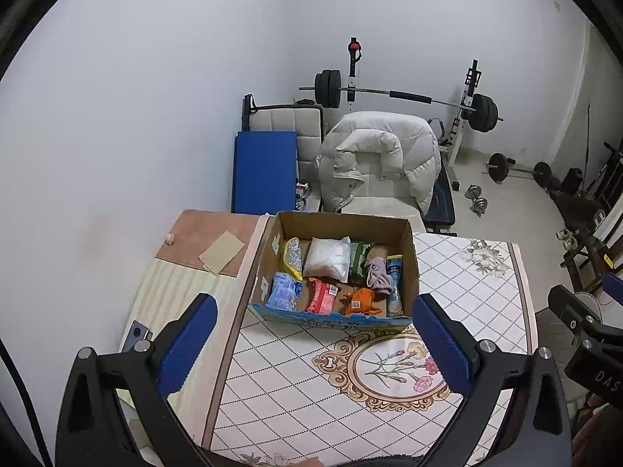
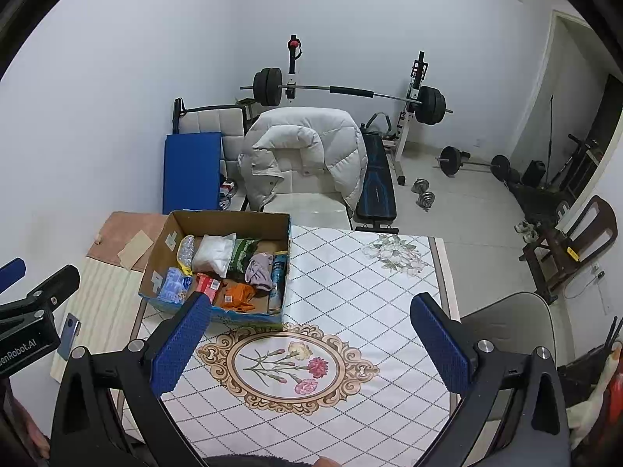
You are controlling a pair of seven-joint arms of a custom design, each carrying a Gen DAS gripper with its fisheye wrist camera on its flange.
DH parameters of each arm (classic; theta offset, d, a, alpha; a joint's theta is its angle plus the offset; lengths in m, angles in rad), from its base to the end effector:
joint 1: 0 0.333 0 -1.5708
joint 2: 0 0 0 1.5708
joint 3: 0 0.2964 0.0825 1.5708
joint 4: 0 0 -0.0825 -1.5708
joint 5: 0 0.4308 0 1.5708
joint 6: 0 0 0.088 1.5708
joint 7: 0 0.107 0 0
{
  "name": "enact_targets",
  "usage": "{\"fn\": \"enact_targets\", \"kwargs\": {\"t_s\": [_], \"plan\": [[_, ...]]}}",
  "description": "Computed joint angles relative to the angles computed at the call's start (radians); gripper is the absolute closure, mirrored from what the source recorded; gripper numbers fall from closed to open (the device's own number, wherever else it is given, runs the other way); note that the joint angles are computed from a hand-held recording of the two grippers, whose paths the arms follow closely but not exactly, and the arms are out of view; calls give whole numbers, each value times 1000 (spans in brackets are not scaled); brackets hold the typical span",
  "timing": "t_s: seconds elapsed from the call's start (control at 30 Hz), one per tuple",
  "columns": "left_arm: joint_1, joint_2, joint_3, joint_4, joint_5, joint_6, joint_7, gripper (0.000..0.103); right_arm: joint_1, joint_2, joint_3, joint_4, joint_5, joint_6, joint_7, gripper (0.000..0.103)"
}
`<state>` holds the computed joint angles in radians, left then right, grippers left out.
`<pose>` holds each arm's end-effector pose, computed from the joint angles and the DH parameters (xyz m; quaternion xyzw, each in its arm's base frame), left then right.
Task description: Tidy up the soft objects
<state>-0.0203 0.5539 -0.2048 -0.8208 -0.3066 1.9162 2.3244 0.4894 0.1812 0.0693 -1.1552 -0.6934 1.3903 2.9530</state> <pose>0.7478 -0.1327 0.6710 -0.3120 0.8887 -0.3074 0.1358 0.5708 0.2591 0.7143 -0.2780 0.9030 -0.3165 0.0846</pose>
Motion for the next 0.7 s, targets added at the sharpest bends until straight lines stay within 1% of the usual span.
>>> {"fn": "enact_targets", "kwargs": {"t_s": [0.23,0.6,0.7], "plan": [[1,0,-1,6,-1,-9,3,0,0,-2,0,-1,0,-2,0,0],[3,-24,1,-32,-7,9,4,0,4,13,-4,21,-6,-11,-4,0],[2,-15,-1,-13,-9,-6,0,0,7,11,-4,20,-7,-13,-1,0]]}}
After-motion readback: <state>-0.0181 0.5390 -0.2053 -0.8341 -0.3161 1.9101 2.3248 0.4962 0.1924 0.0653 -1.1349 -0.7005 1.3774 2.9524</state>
